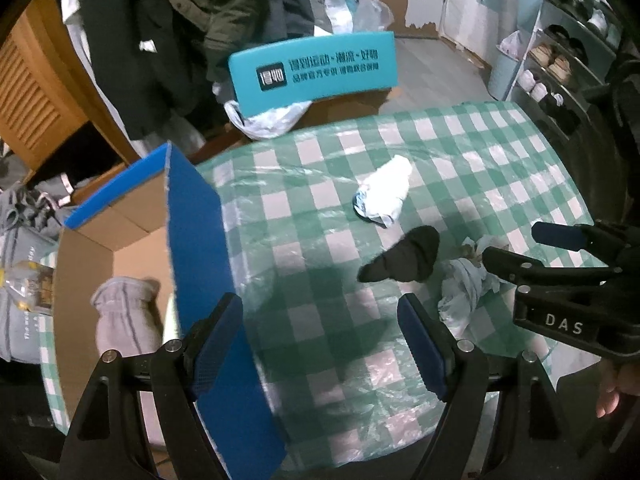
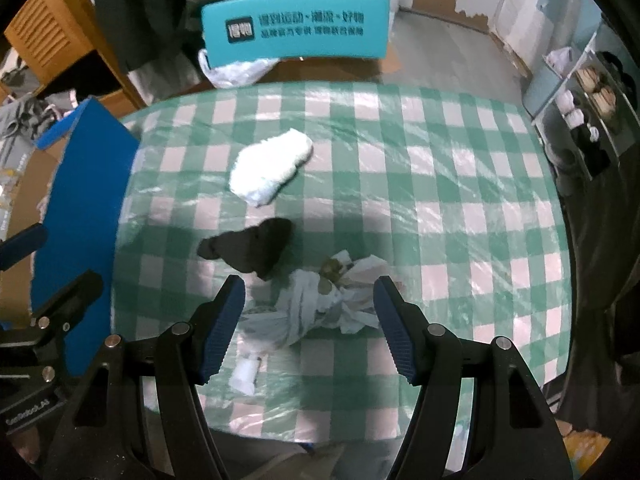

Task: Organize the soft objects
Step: 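Lower the right gripper onto the crumpled white plastic bag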

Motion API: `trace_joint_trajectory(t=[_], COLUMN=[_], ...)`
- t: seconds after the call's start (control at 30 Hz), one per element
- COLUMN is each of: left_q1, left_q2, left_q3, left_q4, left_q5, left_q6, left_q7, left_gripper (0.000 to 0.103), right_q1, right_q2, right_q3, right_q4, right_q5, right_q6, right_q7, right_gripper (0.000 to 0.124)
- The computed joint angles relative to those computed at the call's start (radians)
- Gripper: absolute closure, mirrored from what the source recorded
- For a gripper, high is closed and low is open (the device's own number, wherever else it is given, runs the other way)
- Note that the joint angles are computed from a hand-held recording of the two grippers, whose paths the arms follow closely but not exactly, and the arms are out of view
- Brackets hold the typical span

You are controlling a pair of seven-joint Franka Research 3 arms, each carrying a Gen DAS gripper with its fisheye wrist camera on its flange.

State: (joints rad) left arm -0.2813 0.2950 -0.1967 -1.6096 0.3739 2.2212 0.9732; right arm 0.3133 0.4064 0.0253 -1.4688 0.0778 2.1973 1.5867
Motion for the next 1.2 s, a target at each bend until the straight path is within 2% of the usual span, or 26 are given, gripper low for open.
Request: trace_joint_trajectory(t=[0.33, 0.73, 0.87, 1.2], left_q1=[0.005, -0.012, -0.017, -0.025], left_q2=[0.078, 0.158, 0.182, 0.210], left_q3=[-0.003, -0.003, -0.002, -0.001], left_q4=[0.051, 0.130, 0.154, 0.185], left_q5=[-0.059, -0.081, -0.088, -0.099], left_q6=[-0.014, -0.053, -0.069, -0.089], left_q7=[0.021, 0.056, 0.068, 0.082], left_gripper=[0.022, 0.022, 0.022, 0.022], right_q1=[0.001, -0.010, -0.020, -0.020], right_q2=[0.070, 0.113, 0.118, 0.106], right_q3=[-0.011, -0.010, -0.011, -0.046], right_q4=[0.048, 0.057, 0.056, 0.041], right_q5=[-0.015, -0.006, 0.008, -0.070], right_q6=[-0.064, -0.125, -0.125, -0.119], right_q7=[0.028, 0.002, -0.014, 0.006], right_gripper=[0.058, 0.058, 0.057, 0.057])
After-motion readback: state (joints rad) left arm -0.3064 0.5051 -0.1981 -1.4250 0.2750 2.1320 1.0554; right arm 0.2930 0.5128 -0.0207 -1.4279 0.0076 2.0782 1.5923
